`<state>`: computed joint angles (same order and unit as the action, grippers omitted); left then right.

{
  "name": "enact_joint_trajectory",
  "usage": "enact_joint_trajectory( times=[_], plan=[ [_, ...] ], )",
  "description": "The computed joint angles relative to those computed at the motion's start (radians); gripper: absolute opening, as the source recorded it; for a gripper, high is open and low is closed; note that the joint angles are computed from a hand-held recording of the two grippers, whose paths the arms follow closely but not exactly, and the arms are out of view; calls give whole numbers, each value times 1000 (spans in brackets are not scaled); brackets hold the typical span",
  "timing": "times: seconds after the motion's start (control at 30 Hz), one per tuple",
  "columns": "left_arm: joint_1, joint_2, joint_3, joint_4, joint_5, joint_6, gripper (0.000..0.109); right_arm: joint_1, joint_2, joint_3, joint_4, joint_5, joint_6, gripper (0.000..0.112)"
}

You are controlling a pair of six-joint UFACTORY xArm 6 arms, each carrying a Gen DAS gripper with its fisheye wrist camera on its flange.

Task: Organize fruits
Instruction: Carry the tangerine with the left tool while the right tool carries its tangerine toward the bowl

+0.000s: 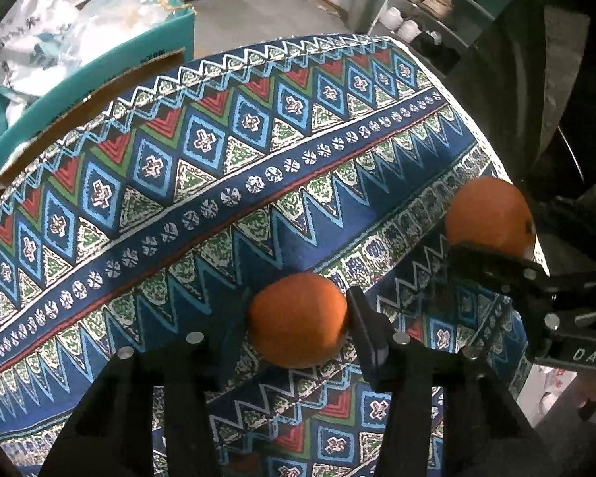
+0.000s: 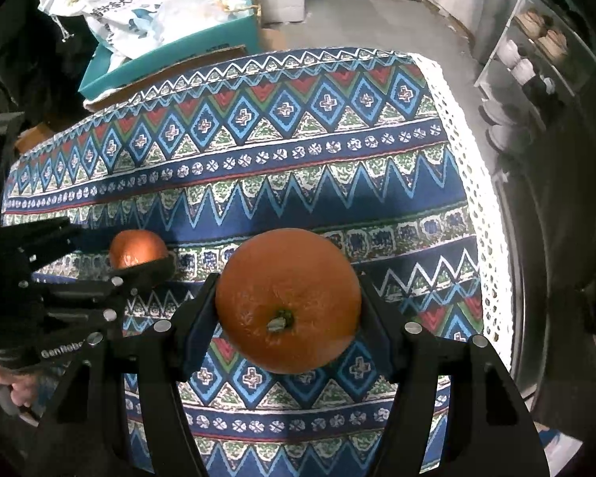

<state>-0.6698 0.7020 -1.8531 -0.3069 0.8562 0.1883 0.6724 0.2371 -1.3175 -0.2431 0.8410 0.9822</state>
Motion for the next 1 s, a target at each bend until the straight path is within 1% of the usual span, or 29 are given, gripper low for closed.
enact_joint_trajectory(
  times=[0.13,0.23,0.53,0.77,1.0],
  plan=[
    [-9,-46,73,44,-46,-3,49,7,14,-27,-15,6,1,66],
    [3,-80,109,32,-58,0,48,15,18,-47,-35,9,8,66],
    [31,-231,241,65,-133,-8,48,48,25,-110,-103,15,28,65],
    [67,-346,318,48,-166,9,48,79,41,-198,-168,20,25,65],
    [77,-460,401,45,-232,35,48,103,50,-252,-200,6,21,65]
  ],
)
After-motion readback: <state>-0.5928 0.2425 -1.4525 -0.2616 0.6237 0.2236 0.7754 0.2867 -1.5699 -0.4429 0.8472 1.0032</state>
